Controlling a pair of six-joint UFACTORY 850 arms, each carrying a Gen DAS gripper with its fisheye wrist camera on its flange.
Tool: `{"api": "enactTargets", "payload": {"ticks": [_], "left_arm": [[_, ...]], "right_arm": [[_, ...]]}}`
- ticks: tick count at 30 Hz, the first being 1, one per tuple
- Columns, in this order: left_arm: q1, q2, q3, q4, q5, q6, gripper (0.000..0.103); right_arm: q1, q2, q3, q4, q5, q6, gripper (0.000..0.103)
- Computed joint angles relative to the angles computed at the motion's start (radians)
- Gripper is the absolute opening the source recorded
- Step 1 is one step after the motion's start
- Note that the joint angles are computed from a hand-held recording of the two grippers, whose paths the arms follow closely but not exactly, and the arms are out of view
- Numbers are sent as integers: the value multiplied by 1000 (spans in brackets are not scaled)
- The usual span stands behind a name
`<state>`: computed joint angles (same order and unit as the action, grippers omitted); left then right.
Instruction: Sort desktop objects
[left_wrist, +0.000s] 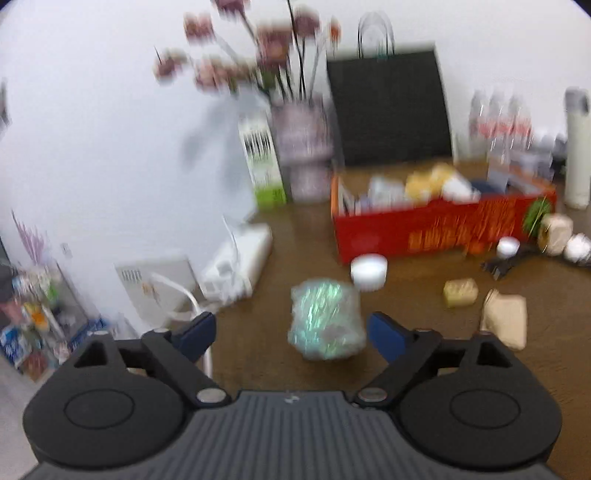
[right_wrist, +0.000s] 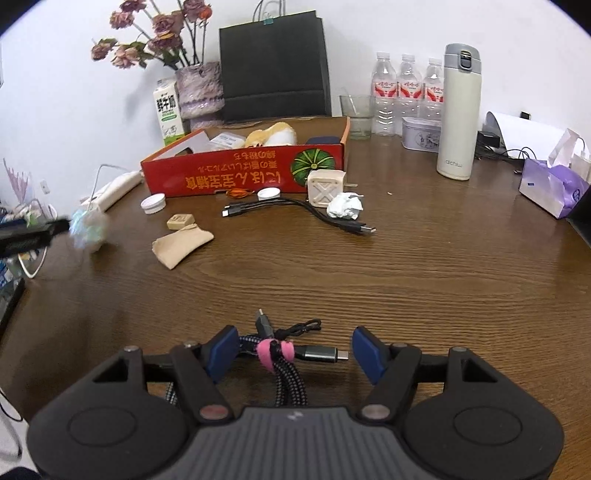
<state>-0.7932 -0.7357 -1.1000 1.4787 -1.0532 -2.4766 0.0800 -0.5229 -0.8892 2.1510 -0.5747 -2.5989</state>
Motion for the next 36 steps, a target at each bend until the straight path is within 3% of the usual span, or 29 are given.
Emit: {"api": "enactTargets", "payload": {"ticks": [2,4,5,10,12,13,14,17,19,21,22,23,28,32,33,34,35,36], "left_arm": [[44,3,5,57,108,-52,68],[79,-3,-7,97,198,-98,25],[84,-9,-15,102,223,-113,20],[40,12,14,211,259,-206,14],[17,41,49,312,297,-298,14],[5,55,67,363,313,-342,15],[-9,63,77,402,329,-367,16],[-40,47,61,375,337,-320,27],[-64,34,59,342,285,-288,57],[-67,32,68,368,254,-319,72],[-62,33,70,378,253,-334,73],[-54,34,65,370,264,-336,73],[-38,18,36,279,222,-275,75],[-3,18,44,325,216,-320,77],[8,13,38,327,224,-323,70],[16,9,32,330,239,-321,51],[24,8,29,339,261,-320,42],[26,6,27,343,268,-320,41]], "right_arm": [[9,-1,1,4,29,-29,66],[13,-8,6,46,26,-56,57],[10,-16,5,49,8,-42,48],[35,-24,27,173,-83,-138,38],[49,-18,40,220,-136,-190,19],[54,-14,43,232,-154,-204,3],[59,-13,42,239,-169,-211,1],[80,-18,18,251,-122,-216,8],[83,-16,10,241,-82,-179,18],[66,-18,1,158,-79,-82,38],[59,-21,-5,116,-81,-32,50],[58,-27,-12,90,-83,6,52],[97,-42,-31,40,-85,48,54],[146,-72,-56,38,-98,7,54],[161,-84,-60,91,-99,-48,53],[178,-95,-66,154,-86,-109,52],[198,-102,-69,216,-69,-167,52],[210,-106,-65,277,-77,-242,49]]}}
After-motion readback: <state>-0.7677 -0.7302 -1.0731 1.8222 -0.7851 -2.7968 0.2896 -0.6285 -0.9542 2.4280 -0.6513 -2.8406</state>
